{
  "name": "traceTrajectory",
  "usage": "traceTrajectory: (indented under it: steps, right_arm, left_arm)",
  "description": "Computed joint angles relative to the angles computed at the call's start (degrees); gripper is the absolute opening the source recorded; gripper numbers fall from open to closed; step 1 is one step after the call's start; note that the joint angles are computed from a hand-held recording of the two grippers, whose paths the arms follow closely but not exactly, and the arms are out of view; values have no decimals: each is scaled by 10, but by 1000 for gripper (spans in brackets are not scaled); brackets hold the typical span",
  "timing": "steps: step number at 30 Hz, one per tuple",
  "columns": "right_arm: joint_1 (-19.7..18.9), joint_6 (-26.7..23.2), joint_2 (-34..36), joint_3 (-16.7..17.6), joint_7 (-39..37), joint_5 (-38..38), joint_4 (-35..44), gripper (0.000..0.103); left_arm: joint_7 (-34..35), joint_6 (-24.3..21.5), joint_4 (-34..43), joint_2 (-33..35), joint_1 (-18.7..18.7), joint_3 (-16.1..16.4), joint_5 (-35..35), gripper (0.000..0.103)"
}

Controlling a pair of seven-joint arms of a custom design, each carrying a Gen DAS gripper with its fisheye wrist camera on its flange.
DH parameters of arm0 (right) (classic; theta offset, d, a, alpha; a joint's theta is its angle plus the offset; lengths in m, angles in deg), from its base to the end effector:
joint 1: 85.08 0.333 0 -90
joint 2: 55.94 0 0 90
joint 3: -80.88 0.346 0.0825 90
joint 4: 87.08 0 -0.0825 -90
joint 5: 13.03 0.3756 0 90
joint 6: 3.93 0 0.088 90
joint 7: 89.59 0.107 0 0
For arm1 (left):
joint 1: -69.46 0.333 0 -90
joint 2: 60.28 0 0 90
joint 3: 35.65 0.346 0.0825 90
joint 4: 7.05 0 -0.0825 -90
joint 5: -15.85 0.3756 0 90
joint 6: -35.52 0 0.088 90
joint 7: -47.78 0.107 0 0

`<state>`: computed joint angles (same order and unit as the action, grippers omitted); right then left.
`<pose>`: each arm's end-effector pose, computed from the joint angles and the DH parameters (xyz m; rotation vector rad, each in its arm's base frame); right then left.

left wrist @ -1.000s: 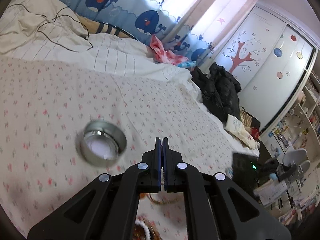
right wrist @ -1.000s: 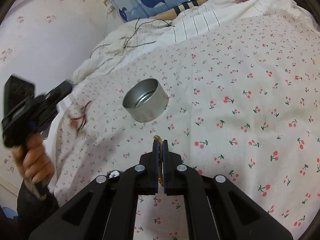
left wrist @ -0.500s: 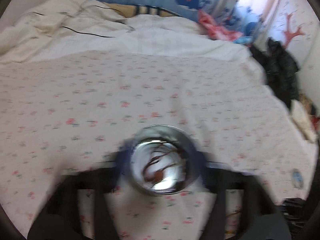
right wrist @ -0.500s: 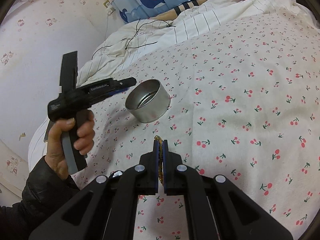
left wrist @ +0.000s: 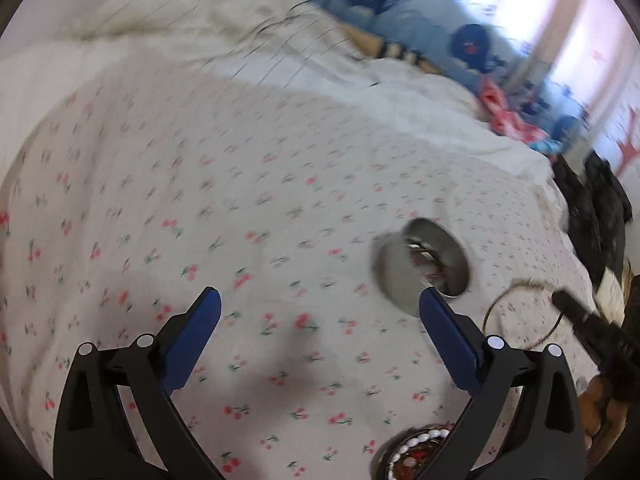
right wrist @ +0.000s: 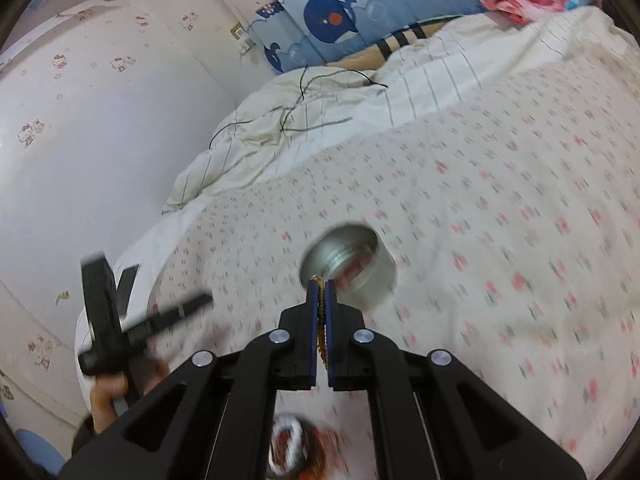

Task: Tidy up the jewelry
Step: 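Lower the gold cord bracelet into the silver tin and open the right gripper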

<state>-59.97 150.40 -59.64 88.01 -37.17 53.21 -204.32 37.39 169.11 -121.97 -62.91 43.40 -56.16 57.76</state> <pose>0.4940 0.2779 0.5676 -1.7233 1.2413 0.1119 0.3966 -0.4074 0.5511 -2.2760 1.3236 -0.8312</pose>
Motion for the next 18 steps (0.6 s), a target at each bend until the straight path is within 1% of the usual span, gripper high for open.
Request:
traceTrajectory:
  steps: [1,3,6,8,9,10,11,12,13,14,15,17,18]
  right_arm:
    - [1,-2,12,1,7,-3,15,4]
    - [0,-6,38,4,16,1,46,4]
    - [-7,-27,93,11,49,1,97,4]
    - [-7,-25,122,16,91,-46,119,4]
    - [1,-14,141,14,137,-109,132,4]
    - [4,-5,149,14,167,-155,136,4]
    - [18,5,160,2,216,-242,140,11]
    - [32,18,160,-9,249,-296,134,20]
    - [27,40,153,-1,256,-310,120,47]
    - [17,62,142,11,239,-296,105,56]
    - [8,85,120,24,211,-279,80,56]
    - [1,103,82,31,186,-270,40,56]
    - [-3,98,51,33,159,-255,11,56]
  left_arm:
    - [-6,-11,-2,-6,2,2,-5,95]
    - [-21,-10,-15,-21,5,1,3,95]
    - [-21,-15,-22,-32,9,-3,1,95]
    - [-16,-18,-16,-28,11,-5,-5,95]
    - [-12,-15,-14,-26,12,-4,-11,95]
    - [-7,-10,-15,-26,12,-3,-15,95]
    - [-3,-7,-13,-25,12,-3,-17,95]
    - [5,-11,-8,-22,11,-5,-16,95]
    - [16,-20,0,-17,9,-7,-15,95]
    - [26,-31,7,-13,6,-9,-14,95]
    - [44,-41,16,-7,3,-10,-14,95]
    - [90,-40,27,4,-4,-9,-22,95]
    - [115,-37,31,9,-7,-8,-32,95]
